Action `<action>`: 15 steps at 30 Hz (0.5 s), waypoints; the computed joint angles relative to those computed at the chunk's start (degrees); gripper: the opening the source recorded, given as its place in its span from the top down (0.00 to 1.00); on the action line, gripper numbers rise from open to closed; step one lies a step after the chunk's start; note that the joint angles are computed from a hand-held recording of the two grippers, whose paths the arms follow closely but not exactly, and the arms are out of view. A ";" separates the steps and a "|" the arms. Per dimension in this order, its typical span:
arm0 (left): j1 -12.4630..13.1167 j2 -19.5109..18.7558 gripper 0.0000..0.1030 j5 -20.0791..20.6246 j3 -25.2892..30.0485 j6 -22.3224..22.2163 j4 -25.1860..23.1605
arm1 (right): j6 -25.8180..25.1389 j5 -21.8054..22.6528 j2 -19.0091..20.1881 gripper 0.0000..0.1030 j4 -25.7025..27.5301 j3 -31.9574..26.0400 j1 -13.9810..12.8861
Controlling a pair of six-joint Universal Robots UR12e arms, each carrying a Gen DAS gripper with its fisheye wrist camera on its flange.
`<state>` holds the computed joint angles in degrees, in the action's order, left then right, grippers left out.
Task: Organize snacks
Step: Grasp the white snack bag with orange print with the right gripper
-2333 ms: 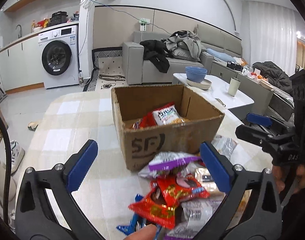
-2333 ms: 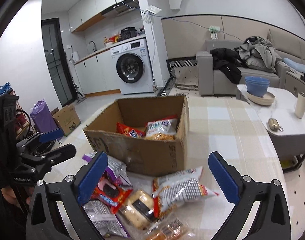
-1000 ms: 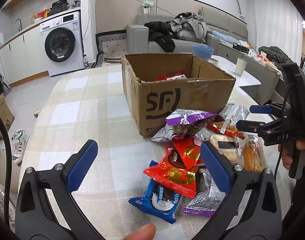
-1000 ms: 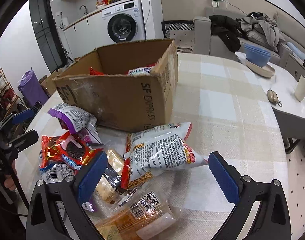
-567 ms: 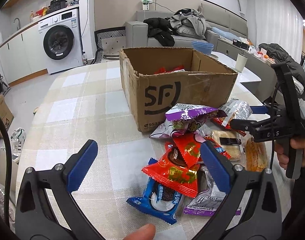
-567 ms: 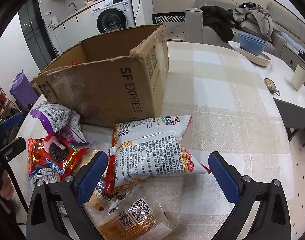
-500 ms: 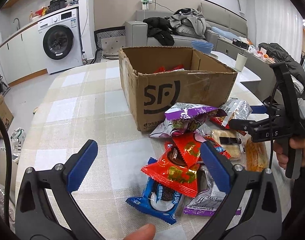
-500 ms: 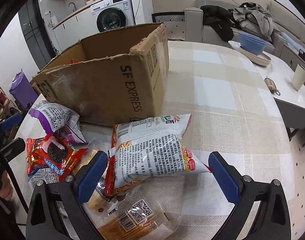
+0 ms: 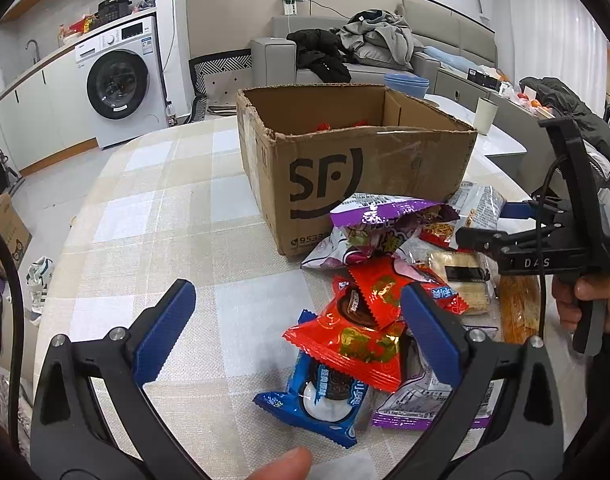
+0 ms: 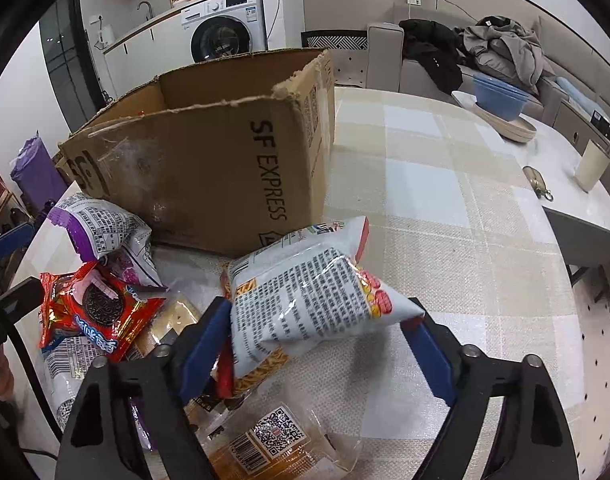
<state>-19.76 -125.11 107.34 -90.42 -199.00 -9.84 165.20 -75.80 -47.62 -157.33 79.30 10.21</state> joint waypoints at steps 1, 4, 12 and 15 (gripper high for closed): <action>0.01 -0.01 0.01 -0.13 0.00 0.08 0.02 | -0.45 0.31 -0.07 0.20 -0.39 0.16 -0.06; -0.18 -0.26 0.01 0.01 0.27 0.39 -0.18 | -1.83 1.30 -0.52 0.46 0.50 0.58 -0.19; -0.38 -0.26 0.01 -0.08 0.09 0.98 -0.17 | -4.07 4.48 -1.72 0.51 -3.10 2.89 -1.01; -0.27 -0.19 0.01 -0.98 -0.09 1.27 0.13 | -4.83 5.34 -2.09 0.51 -3.82 3.42 -1.30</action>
<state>-20.03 -125.30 106.36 -90.51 -197.73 -9.71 160.37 -70.46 -49.71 -161.15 82.72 8.91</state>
